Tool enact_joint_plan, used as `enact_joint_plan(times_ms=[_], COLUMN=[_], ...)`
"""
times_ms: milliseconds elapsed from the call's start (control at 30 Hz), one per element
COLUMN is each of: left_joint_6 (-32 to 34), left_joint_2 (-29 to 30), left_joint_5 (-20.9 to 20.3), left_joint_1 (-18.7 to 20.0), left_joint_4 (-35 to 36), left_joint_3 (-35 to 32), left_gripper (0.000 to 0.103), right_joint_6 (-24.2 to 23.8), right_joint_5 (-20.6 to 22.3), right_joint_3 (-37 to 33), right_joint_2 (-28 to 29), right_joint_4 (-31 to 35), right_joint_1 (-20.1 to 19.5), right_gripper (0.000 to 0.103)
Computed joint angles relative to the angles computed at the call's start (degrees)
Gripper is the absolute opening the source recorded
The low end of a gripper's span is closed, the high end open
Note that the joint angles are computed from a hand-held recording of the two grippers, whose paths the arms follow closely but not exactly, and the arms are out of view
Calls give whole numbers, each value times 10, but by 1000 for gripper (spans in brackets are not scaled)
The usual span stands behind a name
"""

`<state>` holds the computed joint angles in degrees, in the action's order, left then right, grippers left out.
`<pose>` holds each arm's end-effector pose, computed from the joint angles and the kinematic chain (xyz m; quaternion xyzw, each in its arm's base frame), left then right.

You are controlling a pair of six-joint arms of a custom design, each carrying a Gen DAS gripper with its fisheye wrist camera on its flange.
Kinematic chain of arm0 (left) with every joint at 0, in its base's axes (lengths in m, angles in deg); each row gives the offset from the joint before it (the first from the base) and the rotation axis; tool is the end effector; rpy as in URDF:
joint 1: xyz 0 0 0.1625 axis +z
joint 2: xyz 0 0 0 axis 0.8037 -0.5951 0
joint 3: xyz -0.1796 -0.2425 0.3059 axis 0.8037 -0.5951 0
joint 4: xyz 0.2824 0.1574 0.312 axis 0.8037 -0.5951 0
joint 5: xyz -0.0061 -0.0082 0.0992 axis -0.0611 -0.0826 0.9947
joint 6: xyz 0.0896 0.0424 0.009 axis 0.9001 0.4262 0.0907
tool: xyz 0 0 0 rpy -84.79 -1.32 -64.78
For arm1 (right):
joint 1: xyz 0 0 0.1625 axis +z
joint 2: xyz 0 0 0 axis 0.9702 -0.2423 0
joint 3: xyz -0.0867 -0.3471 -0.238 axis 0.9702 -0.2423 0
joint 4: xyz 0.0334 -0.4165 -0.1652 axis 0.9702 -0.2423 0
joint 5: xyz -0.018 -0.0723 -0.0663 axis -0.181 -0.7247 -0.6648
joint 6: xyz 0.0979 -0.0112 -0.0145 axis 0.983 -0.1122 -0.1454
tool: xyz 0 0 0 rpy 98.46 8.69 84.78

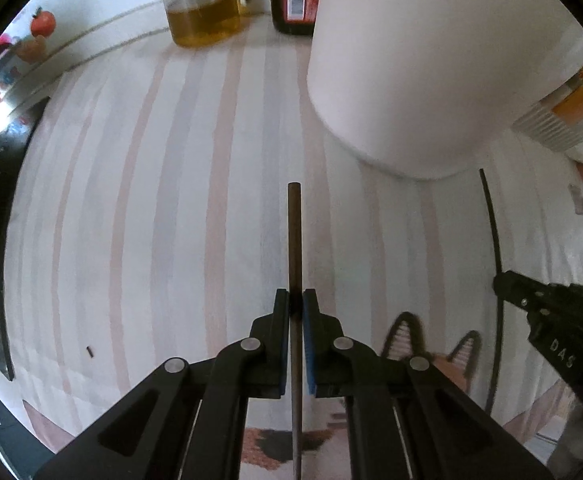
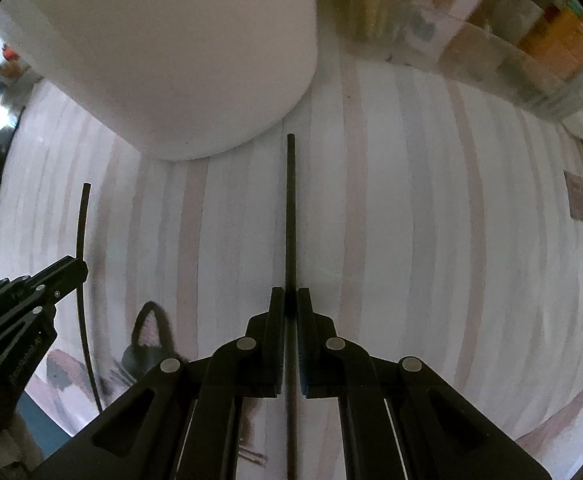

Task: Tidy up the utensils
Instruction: 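Lift both dark chopsticks, carry them over the holder and lower them in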

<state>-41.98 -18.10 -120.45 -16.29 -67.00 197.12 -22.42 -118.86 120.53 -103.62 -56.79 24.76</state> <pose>-0.3182 -0.4740 0.1185 0.1202 0.9285 -0.0495 0.3478 0.1752 -0.5523 0.2137 -0.0425 -0.9384 0.0667 0.3364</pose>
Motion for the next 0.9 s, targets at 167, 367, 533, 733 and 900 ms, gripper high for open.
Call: enact_joint_plan(times_ms=[167,367,533,733,900], left_joint_6=[-3,-12,-9,-8,6], left_joint_2=[-24,-35,-25,-37,-43], left_joint_5=[11,26,37,56,81], left_joint_1=[-30,-58,-69,-89,-97], left_joint_4=[-8,-5,-9,-9,-23], left_joint_3=[11,1,-24,-29,-40], left_gripper=[4,4,4,4,4], right_joint_6=[-17,-26,-69,-90,-99], right_joint_5=[12,7,11,16,13], right_joint_3=[44,71,108,99,98], right_joint_2=[-50,-94,-162,-167,-173], right_joint_4=[-53,-90,-116,-161,-211], right_joint_1=[14,38,29,42,59], right_gripper=[5,5,5,5,5])
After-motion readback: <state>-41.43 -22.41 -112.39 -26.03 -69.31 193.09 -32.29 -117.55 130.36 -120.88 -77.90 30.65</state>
